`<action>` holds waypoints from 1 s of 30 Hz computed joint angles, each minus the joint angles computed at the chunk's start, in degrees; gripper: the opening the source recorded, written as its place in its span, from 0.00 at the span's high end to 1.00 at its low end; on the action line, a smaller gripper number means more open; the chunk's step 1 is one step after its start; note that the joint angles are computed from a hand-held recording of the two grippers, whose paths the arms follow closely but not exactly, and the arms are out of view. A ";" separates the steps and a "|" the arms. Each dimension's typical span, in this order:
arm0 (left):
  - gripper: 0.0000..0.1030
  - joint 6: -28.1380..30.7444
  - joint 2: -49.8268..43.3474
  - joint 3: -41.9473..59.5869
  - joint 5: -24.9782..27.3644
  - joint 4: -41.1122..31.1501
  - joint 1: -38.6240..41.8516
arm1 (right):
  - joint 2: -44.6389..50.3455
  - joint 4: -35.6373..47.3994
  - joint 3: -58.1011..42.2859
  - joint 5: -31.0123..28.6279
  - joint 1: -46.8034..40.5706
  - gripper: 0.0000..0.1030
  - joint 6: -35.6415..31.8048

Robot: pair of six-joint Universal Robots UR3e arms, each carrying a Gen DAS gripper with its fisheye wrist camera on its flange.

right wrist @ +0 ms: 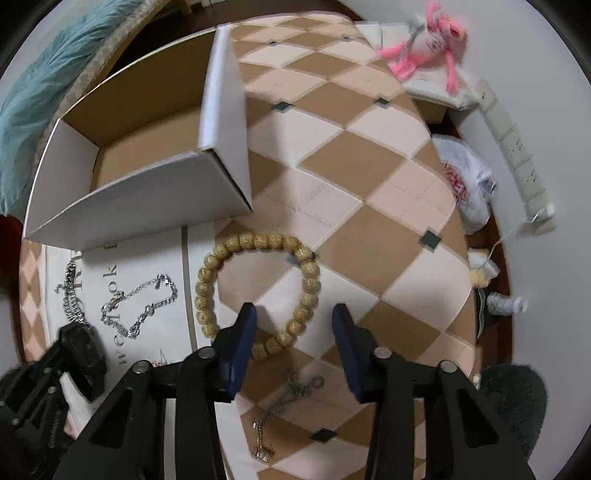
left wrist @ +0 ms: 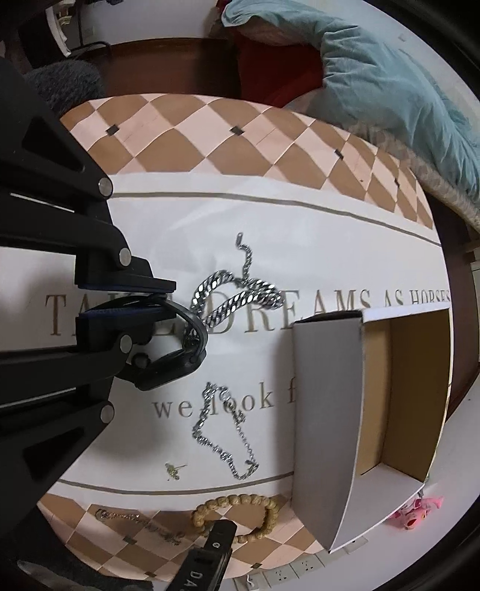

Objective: Organize jewelry
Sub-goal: 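Grasp the black watch band with the left tool while the right tool grasps the wooden bead bracelet, then carry watch band and bracelet into the white box and open both tools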

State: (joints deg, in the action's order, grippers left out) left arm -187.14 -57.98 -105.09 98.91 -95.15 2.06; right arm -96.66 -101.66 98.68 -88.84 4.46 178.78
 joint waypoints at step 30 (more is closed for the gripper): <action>0.96 11.38 -17.08 36.82 -16.26 -7.61 10.03 | 5.70 23.67 -41.99 25.88 -7.78 0.92 -7.85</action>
State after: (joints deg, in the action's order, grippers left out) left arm -175.76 -75.06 -68.27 82.65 -102.76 12.09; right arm -90.96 -77.99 56.69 -62.96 -3.32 170.93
